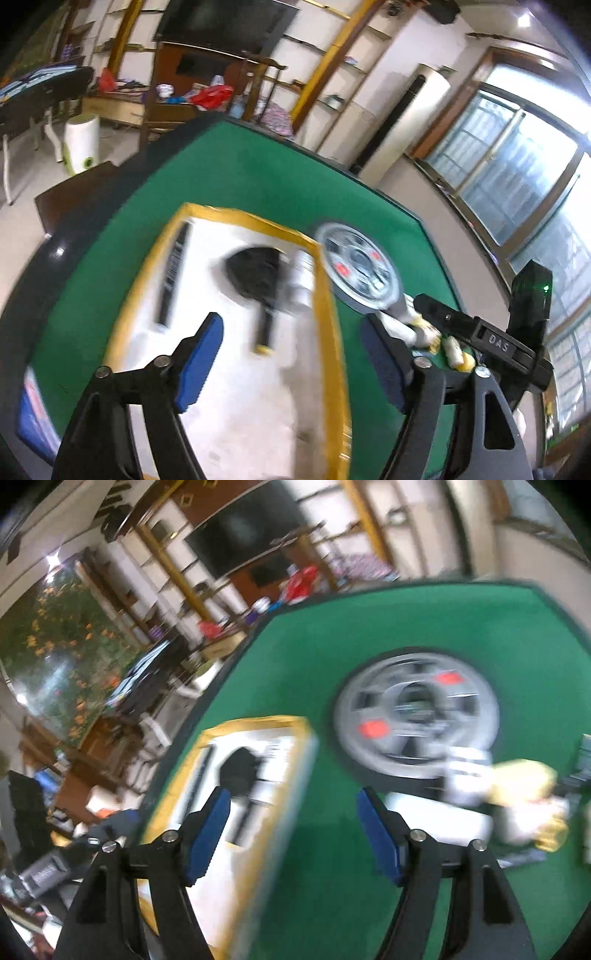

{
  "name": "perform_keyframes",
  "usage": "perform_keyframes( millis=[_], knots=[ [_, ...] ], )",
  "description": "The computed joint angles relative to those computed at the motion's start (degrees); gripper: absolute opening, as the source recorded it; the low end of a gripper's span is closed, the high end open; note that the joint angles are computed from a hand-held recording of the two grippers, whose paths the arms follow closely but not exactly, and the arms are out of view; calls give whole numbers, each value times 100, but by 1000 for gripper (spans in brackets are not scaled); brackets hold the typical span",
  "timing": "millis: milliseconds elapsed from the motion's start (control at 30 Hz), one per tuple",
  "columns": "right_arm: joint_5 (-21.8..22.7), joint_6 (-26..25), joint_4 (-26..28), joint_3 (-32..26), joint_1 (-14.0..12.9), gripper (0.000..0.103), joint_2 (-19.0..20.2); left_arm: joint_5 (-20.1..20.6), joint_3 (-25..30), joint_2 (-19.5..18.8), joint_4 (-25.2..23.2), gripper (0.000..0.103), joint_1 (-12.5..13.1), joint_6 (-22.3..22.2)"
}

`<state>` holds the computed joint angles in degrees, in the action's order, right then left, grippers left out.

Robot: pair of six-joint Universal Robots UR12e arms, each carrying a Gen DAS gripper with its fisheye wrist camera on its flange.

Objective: Organize rigid objects
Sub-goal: 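Grasp the purple-capped black marker with left tool while right tool reaches the yellow tape roll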

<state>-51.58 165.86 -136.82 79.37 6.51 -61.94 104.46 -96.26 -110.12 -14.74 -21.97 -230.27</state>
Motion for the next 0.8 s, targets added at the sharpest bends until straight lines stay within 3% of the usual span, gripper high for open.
perform_keyframes(
  millis=[133,200,300,367,533,733,800],
  knots=[
    [-141,549,-851,470,-448,71,-190,-208,216,-206,112,83,-207,-51],
    [-250,882,-1280,645,-667,73,-243,-120,341,-317,181,83,-339,33],
    [-433,1212,-1630,772,-933,76,-242,140,569,-509,170,84,-576,170],
    [-514,1439,-1798,772,-1080,76,-186,-30,787,-658,18,84,-657,297],
    [-858,2005,-2029,602,-1334,76,59,-147,1241,-952,-578,84,-776,433],
    [-578,2318,-2183,569,-1451,76,323,-221,1575,-1136,-1004,84,-827,653],
    [-639,2286,-1921,476,-1421,76,388,-290,1739,-1207,-1130,84,-802,938]
  ],
)
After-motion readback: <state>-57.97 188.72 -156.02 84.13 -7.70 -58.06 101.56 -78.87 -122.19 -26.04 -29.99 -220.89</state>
